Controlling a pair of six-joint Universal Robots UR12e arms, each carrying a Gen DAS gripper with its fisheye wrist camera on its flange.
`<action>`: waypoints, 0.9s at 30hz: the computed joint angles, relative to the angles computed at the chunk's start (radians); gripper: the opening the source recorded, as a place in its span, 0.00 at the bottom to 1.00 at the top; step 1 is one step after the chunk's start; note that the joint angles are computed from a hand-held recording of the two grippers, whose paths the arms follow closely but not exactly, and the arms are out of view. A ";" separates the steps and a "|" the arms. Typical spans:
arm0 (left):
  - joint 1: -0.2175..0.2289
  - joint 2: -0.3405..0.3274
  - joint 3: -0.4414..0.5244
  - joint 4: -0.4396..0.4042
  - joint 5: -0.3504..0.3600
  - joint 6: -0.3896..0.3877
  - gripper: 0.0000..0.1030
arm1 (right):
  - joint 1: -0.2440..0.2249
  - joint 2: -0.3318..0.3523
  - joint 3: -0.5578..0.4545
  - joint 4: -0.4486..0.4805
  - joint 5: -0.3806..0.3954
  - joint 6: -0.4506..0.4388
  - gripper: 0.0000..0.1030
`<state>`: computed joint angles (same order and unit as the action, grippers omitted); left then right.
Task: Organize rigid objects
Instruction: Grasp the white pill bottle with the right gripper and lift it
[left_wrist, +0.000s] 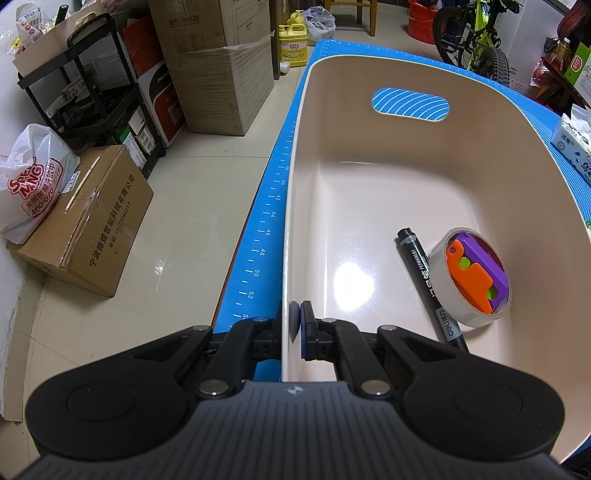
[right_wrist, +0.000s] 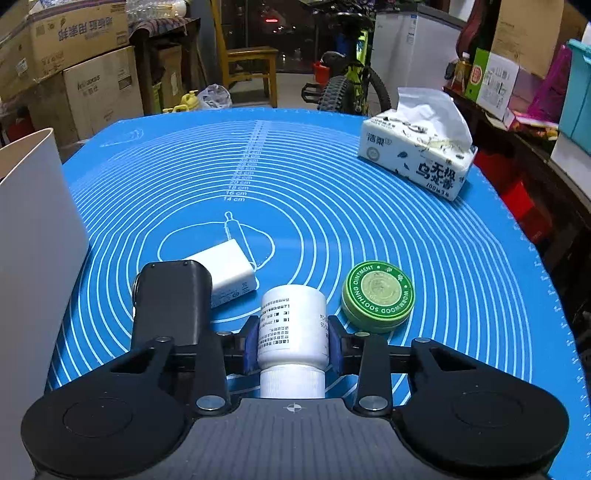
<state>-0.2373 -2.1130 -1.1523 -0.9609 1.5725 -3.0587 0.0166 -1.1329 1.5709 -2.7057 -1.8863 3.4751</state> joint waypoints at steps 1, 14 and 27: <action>-0.001 0.000 0.001 -0.001 0.000 -0.002 0.07 | 0.001 -0.003 0.004 -0.009 -0.002 -0.005 0.43; 0.000 -0.001 0.003 -0.003 -0.001 -0.003 0.07 | 0.021 -0.055 0.037 -0.164 -0.076 -0.099 0.43; -0.001 -0.001 0.003 -0.003 -0.001 -0.002 0.07 | 0.066 -0.038 -0.058 -0.300 0.014 -0.227 0.43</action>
